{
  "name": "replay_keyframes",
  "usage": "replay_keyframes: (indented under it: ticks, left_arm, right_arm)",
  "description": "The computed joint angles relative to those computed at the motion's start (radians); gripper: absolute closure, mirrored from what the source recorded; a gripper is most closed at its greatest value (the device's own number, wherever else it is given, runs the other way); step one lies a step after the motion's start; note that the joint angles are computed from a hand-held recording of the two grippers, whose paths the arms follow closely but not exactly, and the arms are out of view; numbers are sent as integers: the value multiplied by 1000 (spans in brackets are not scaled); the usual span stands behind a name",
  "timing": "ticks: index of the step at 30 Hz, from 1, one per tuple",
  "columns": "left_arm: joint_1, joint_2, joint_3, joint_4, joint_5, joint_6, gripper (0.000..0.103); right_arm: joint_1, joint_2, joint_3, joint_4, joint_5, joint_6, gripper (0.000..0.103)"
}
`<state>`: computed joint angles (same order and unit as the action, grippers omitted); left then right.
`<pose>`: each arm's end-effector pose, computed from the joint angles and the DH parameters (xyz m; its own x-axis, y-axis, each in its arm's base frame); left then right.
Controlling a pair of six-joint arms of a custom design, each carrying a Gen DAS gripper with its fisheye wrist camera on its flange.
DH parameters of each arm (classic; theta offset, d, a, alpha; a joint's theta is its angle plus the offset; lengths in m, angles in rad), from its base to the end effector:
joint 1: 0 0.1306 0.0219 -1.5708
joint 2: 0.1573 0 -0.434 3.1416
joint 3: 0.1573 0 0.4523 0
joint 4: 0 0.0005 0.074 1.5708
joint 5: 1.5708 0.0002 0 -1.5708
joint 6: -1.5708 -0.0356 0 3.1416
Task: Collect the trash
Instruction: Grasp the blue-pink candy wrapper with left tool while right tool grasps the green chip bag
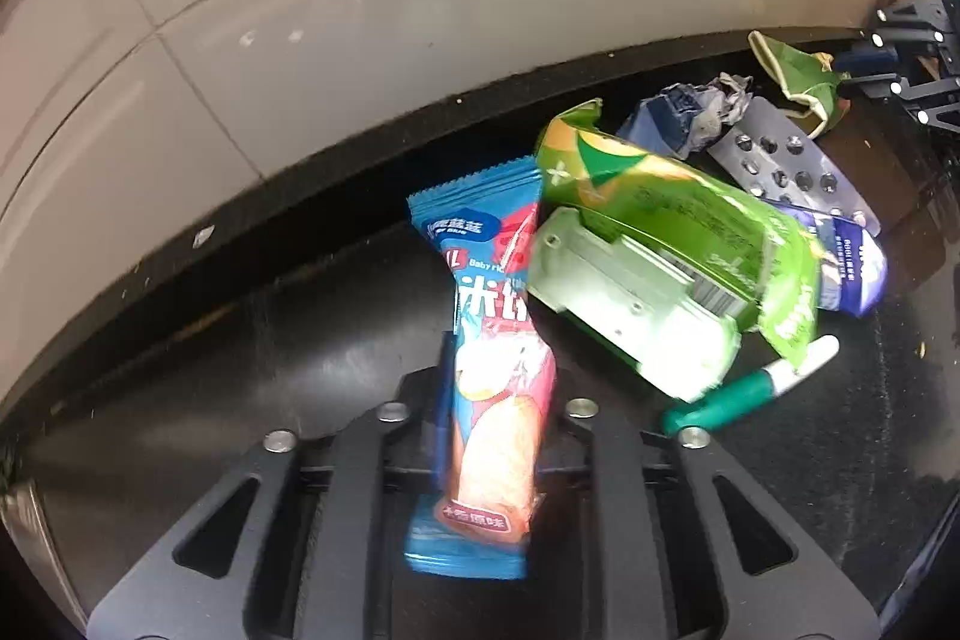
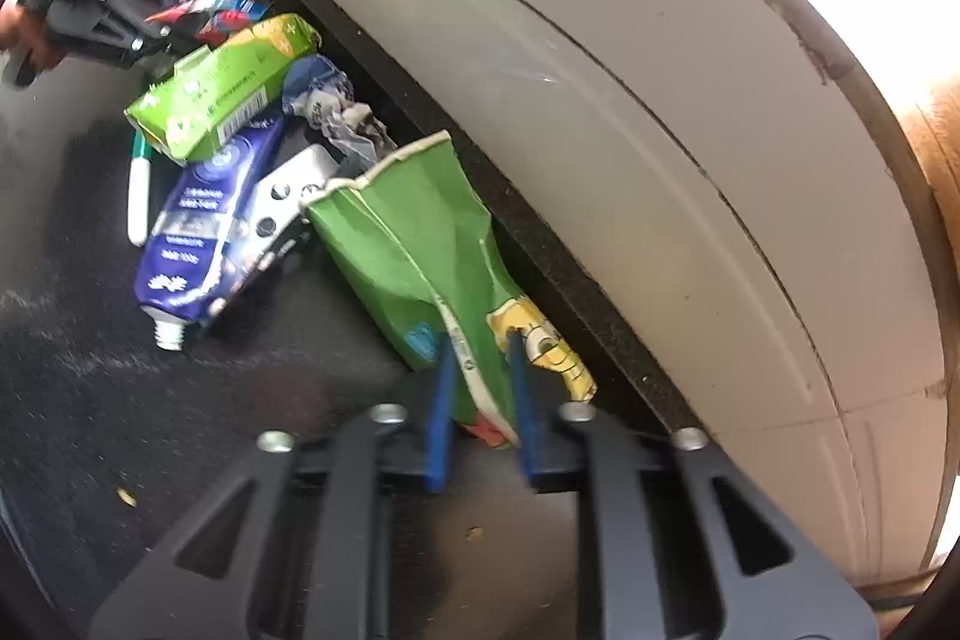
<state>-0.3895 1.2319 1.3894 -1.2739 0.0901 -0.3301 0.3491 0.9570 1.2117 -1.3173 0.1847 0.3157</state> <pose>0.4039 -0.1698 0.5300 -0.6519 0.6166 -0.4414 0.6618 0.7468 0.0658 0.3042 0.1032 0.5388 -0.7020 -0.5803 -0.4127 -0.4947 0.8143 -0.3036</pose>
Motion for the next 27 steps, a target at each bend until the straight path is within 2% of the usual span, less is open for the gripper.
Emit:
replay_keyframes:
  ticks: [2,6,8,10,14,15,17,18,19,20,22,27]
  left_arm:
    - [-5,-21,-5,-7,-18,33,94]
    - [-21,-90,-27,-23,-43,94,94]
    - [-26,-115,-31,-36,-38,123,94]
    - [-39,-133,-40,-36,-47,138,94]
    - [-58,-153,-55,-43,-84,180,94]
    - [-65,-158,-55,-46,-95,203,94]
    - [-72,-191,-65,-62,-106,233,94]
    - [-67,-211,-67,-78,-108,238,94]
    - [-80,-225,-70,-88,-120,260,94]
    - [-77,-229,-67,-99,-121,265,94]
    - [-87,-238,-72,-113,-131,286,94]
    - [-144,-256,-96,-147,-167,399,94]
  right_arm:
    - [30,-7,0,-23,25,-45,103]
    - [78,-36,10,-55,17,-120,103]
    - [97,-49,18,-70,10,-130,103]
    - [113,-55,24,-69,40,-112,102]
    - [75,-33,38,-82,22,-41,102]
    - [61,-26,37,-82,16,-25,98]
    - [34,-12,38,-58,13,20,51]
    - [20,-9,34,-36,9,40,14]
    - [15,-24,21,11,4,64,13]
    - [7,-25,21,18,-20,78,15]
    - [-6,0,32,-3,-52,94,34]
    - [-9,33,9,14,-53,174,37]
